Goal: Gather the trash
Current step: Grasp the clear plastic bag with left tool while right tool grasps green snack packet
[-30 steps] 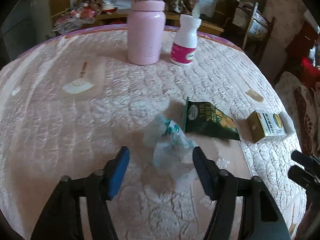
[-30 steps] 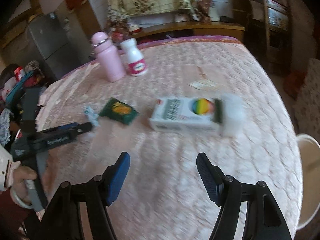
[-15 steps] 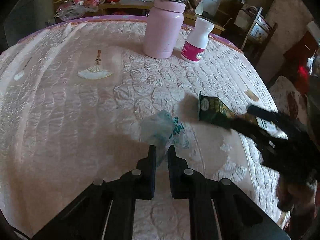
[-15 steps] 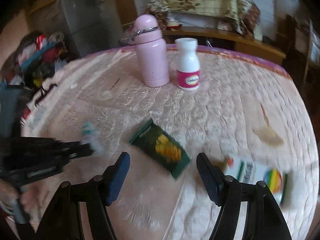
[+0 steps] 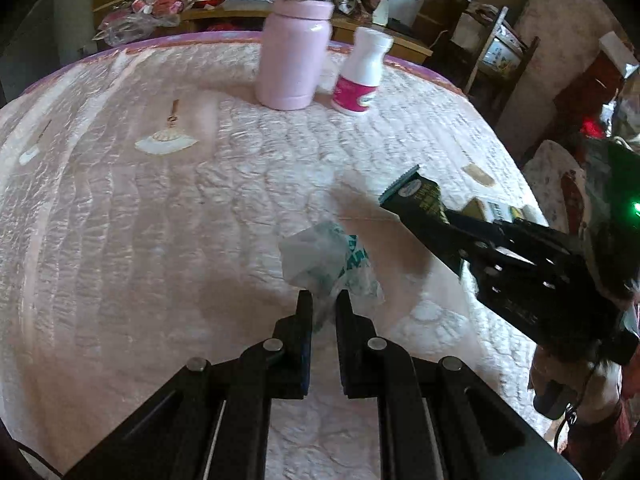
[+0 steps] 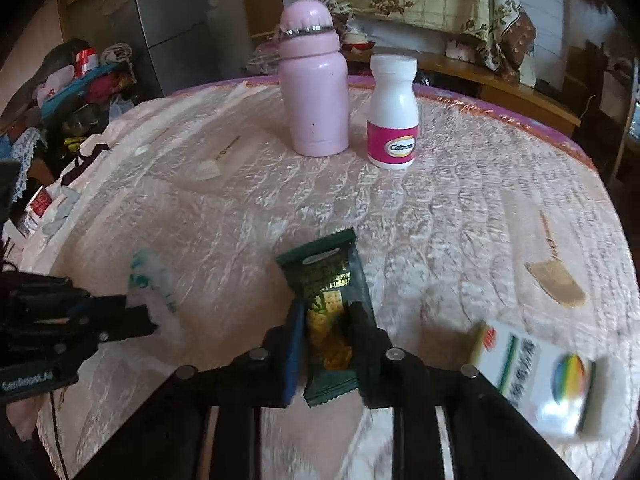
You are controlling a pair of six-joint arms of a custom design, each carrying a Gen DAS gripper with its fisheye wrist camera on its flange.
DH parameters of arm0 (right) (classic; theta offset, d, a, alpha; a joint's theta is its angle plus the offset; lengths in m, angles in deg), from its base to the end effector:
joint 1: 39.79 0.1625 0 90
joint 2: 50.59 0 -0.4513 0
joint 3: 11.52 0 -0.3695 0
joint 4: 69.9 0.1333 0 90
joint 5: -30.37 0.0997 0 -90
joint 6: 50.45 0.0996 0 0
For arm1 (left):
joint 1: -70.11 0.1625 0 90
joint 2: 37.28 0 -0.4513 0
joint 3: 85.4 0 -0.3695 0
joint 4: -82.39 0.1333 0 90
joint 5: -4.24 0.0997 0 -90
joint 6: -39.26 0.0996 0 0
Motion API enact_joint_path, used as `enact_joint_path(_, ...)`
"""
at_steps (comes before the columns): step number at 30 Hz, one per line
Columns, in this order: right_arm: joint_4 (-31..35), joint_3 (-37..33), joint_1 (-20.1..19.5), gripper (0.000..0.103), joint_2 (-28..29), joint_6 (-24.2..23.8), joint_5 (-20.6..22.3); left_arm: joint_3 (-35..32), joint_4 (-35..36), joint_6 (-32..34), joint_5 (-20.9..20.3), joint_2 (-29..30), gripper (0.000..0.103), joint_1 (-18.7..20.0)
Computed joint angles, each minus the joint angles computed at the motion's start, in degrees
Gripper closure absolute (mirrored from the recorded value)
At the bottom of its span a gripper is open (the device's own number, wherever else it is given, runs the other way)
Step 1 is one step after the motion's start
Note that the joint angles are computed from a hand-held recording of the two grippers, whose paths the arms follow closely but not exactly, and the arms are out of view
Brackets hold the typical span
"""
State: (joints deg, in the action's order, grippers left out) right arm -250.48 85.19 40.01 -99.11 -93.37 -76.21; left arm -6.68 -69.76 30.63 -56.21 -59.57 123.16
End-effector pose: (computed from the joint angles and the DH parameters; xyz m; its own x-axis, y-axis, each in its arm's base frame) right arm -0.0178 -0.6910 0.2219 -0.7549 -0.2321 0.6134 -0.5234 0.7768 -0.3502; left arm -0.2929 -0.6928 -0.0505 -0.8063 0.3589 -0.4702 0.4826 0.8588 -0.1722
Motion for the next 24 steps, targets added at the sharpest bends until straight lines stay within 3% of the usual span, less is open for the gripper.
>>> enact_joint_path(10,-7.6,14.8,-2.4,0.080,-11.9,3.9,5.6,2.2,-0.5,0.9,-2.4,0.5,0.091,-4.1)
enact_joint_path(24,-13.9,25.6,-6.9,0.079,-20.7,5.1,7.6,4.3,-1.9,1.0,-2.1,2.1,0.091,-9.3)
